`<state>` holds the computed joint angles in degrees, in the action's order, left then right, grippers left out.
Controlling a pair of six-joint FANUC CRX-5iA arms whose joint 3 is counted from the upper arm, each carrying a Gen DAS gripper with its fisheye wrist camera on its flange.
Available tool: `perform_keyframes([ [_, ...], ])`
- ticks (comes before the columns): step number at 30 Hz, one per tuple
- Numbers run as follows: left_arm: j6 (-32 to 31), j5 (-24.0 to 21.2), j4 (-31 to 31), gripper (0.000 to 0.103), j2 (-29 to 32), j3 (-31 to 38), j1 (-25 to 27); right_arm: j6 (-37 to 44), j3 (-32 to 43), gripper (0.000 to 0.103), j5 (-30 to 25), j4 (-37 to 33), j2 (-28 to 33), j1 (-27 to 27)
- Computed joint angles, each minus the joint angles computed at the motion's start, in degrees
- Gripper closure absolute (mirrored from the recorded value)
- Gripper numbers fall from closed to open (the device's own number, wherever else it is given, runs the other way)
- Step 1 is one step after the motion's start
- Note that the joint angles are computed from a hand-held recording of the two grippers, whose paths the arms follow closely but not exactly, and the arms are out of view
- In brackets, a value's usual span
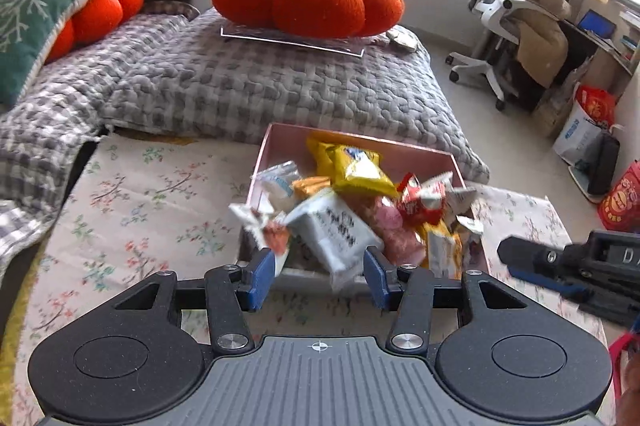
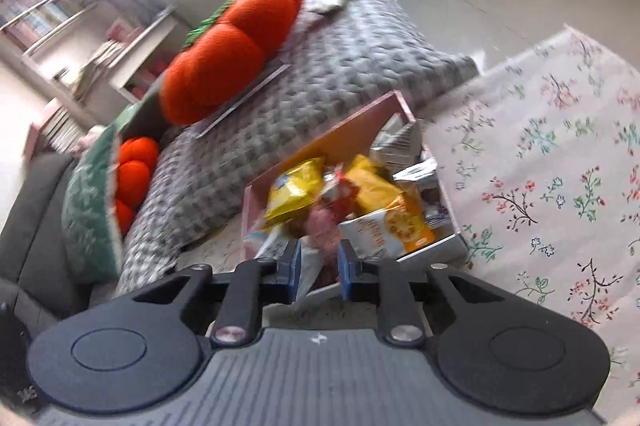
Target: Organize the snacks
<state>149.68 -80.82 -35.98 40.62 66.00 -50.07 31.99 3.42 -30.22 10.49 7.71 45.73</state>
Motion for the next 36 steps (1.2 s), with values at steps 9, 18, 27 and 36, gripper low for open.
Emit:
perform_keyframes([
  [9, 6.59, -0.42, -4.22, 0.055, -4.91, -7.52, -5.33, -6.58, -12.09, 0.080, -2.33, 24.35, -6.75, 6.56],
  [18, 7.76, -4.90, -10.01, 0.055, -5.63, -10.64, -11.67, -13.47, -23.17, 0.076, -4.48, 37.27, -12.42, 10.97],
  [27, 5.66, -9.32, -15.55, 0.032, -4.24, -9.21, -14.07, -14.76, -25.15, 0.027, -4.77, 41.22, -12.10, 12.36],
  [36, 6.99, -6.75, -13.25, 0.026, -5.71, -12.04, -12.63, -16.17, -24.91, 0.014, -5.03, 41.58, -10.74, 11.81],
])
